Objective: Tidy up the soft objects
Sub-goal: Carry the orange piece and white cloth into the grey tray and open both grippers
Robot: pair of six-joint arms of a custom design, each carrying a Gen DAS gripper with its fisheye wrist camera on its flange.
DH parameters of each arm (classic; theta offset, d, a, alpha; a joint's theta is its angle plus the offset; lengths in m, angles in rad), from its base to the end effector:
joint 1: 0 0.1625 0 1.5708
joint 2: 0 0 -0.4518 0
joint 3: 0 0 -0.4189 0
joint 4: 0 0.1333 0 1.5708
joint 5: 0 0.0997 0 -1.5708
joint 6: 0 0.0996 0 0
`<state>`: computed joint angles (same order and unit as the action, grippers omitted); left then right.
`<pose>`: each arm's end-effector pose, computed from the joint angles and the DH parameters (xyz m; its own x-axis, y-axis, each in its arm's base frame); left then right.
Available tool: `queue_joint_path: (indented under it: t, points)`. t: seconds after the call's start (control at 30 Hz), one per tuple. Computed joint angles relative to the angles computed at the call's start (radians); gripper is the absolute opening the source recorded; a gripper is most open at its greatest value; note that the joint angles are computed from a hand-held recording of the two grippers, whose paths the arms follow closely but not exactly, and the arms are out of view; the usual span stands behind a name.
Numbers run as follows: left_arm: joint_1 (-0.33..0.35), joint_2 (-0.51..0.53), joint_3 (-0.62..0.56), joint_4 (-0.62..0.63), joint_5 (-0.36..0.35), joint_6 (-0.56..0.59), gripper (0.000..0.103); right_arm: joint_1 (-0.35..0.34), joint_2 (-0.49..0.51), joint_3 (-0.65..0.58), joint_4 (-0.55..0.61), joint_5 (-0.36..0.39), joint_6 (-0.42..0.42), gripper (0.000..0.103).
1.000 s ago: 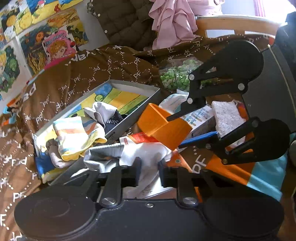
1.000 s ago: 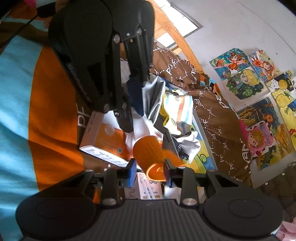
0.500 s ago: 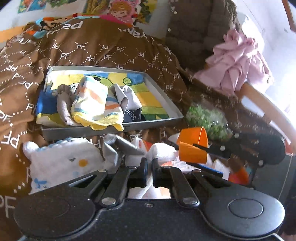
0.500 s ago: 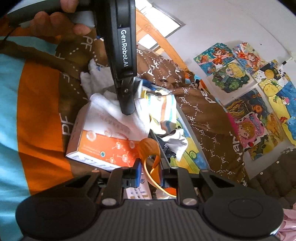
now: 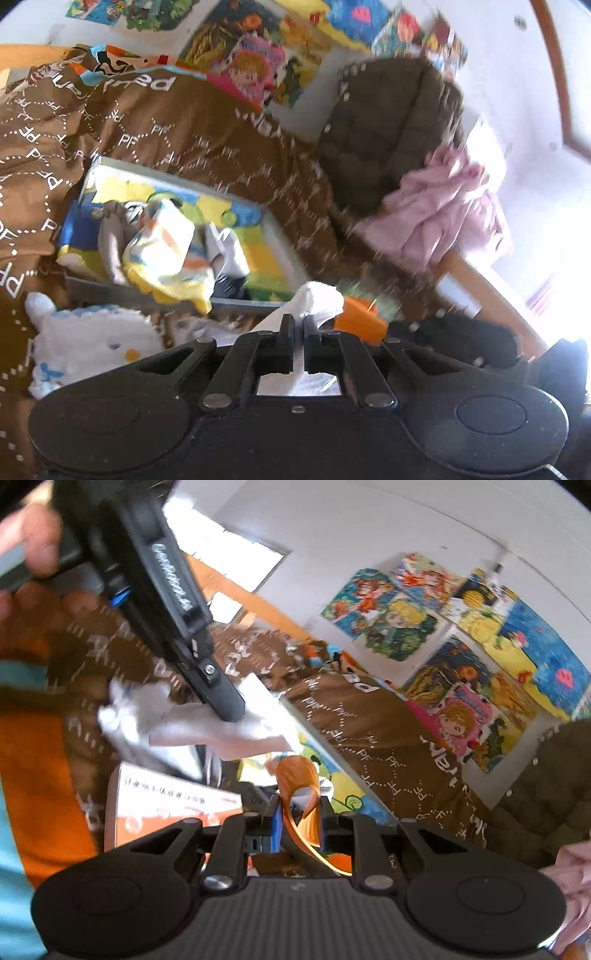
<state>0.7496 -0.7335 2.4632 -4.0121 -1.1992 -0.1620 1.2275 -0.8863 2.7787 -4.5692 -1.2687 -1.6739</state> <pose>-0.1813 -0.4003 0.0462 -0.8872 0.4304 -0.1661 0.4167 0.5932 -0.6888 0.0582 -0.3213 0.1616 -0.0483 -0.4271 0.9029 -0.9988 0.0271 -0.0406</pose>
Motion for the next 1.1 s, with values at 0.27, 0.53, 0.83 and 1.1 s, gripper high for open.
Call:
queue_joint_path:
  t: [0.27, 0.53, 0.83, 1.1]
  points:
    - [0.017, 0.000, -0.016, -0.066, -0.050, -0.013, 0.004, 0.007, -0.165, 0.003, 0.176, 0.022, 0.158, 0.021]
    - [0.051, 0.028, -0.145, -0.057, -0.088, 0.076, 0.004, 0.047, -0.290, -0.058, 0.343, 0.032, 0.369, 0.021]
    - [0.141, 0.123, -0.381, 0.012, -0.169, 0.057, 0.004, 0.100, -0.295, -0.246, 0.483, -0.032, 0.630, 0.021]
    - [0.193, 0.203, -0.538, 0.158, -0.147, 0.055, 0.004, 0.109, -0.276, -0.347, 0.560, -0.125, 0.773, 0.021]
